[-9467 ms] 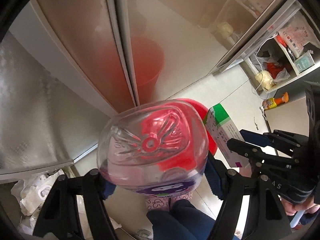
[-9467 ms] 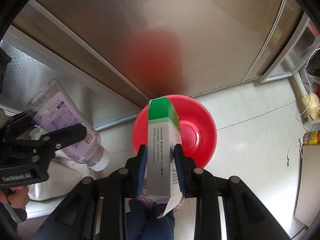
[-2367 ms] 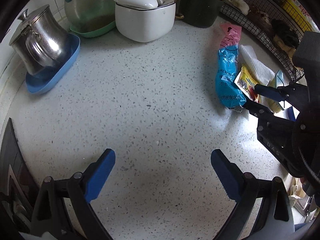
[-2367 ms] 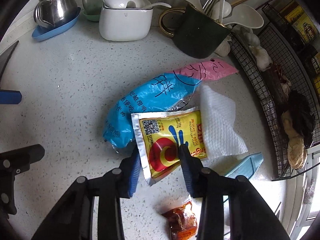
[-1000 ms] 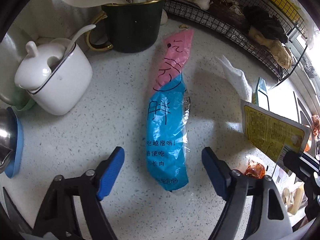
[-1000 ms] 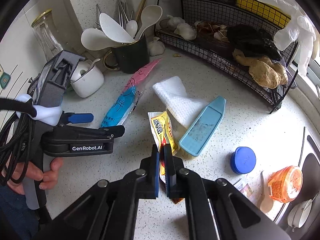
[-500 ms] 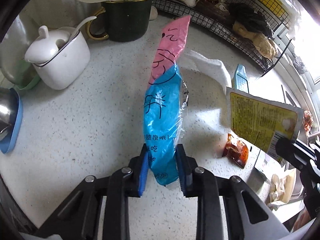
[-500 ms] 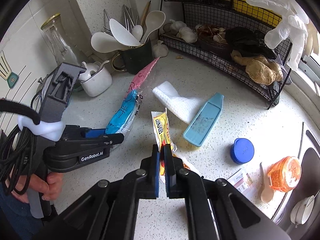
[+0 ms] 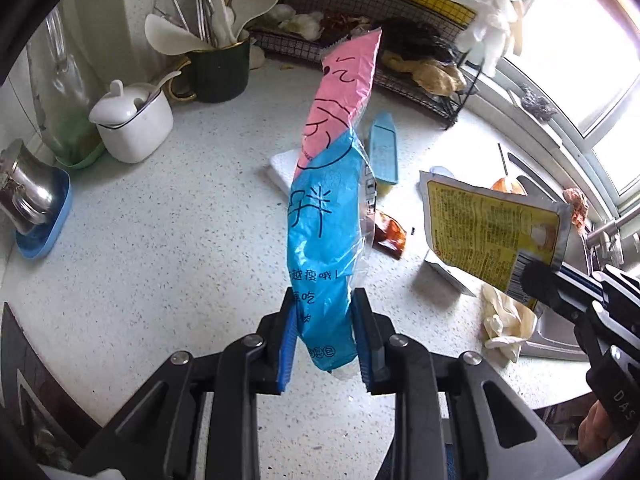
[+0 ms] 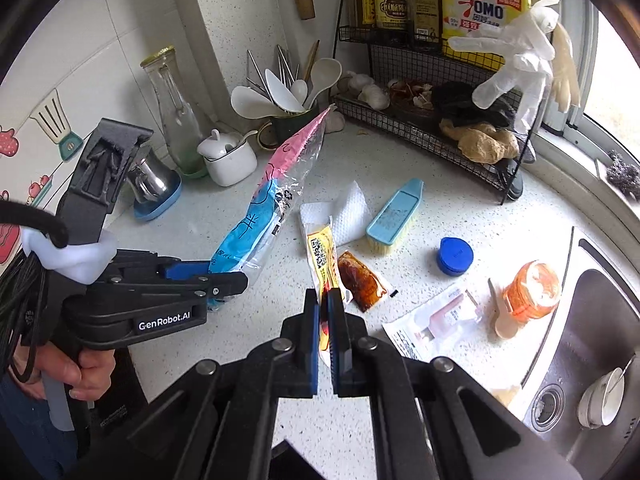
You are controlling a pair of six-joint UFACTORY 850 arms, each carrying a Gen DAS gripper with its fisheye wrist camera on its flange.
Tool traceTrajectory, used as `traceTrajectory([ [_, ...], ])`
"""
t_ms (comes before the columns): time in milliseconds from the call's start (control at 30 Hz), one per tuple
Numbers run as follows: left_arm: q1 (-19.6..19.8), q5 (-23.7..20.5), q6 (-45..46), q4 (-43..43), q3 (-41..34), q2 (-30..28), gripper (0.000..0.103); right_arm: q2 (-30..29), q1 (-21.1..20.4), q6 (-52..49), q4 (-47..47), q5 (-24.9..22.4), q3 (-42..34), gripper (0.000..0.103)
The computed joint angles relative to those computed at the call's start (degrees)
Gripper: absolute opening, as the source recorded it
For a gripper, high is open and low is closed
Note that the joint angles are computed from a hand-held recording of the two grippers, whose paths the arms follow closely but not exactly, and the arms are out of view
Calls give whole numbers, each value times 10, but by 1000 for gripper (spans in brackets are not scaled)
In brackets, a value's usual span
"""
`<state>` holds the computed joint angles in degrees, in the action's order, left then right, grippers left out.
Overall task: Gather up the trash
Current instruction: 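Carry the wrapper and yellow packet down over the red bucket with both tools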
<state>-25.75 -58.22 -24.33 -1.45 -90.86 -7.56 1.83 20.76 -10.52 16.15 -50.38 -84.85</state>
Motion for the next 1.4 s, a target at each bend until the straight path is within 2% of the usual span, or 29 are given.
traceTrajectory([
  [200,-64,-3,-15,7,8,13,24,88,-22,29,-24,4,74,4],
  [367,-133,-6,-24,13,15,24,24,182,-47,75,-54,-12,143,4],
  [600,-238,5,-39,22,23,38,24,324,-82,143,-107,-64,223,4],
  [867,-347,6,-50,9,16,21,24,458,-130,214,-152,-161,284,4],
  [967,-372,6,-32,-18,14,11,24,492,-99,282,-207,-197,294,4],
  [1167,-412,1,17,-66,3,-21,24,545,-110,354,-226,-270,316,4],
  [1300,-429,-9,52,-96,-8,-44,24,566,-164,351,-205,-298,332,4],
  [1333,-432,-10,60,-103,-8,-48,24,572,-198,325,-188,-302,336,4],
  [1400,-434,-11,80,-124,-3,-56,24,583,-209,328,-189,-309,349,4],
])
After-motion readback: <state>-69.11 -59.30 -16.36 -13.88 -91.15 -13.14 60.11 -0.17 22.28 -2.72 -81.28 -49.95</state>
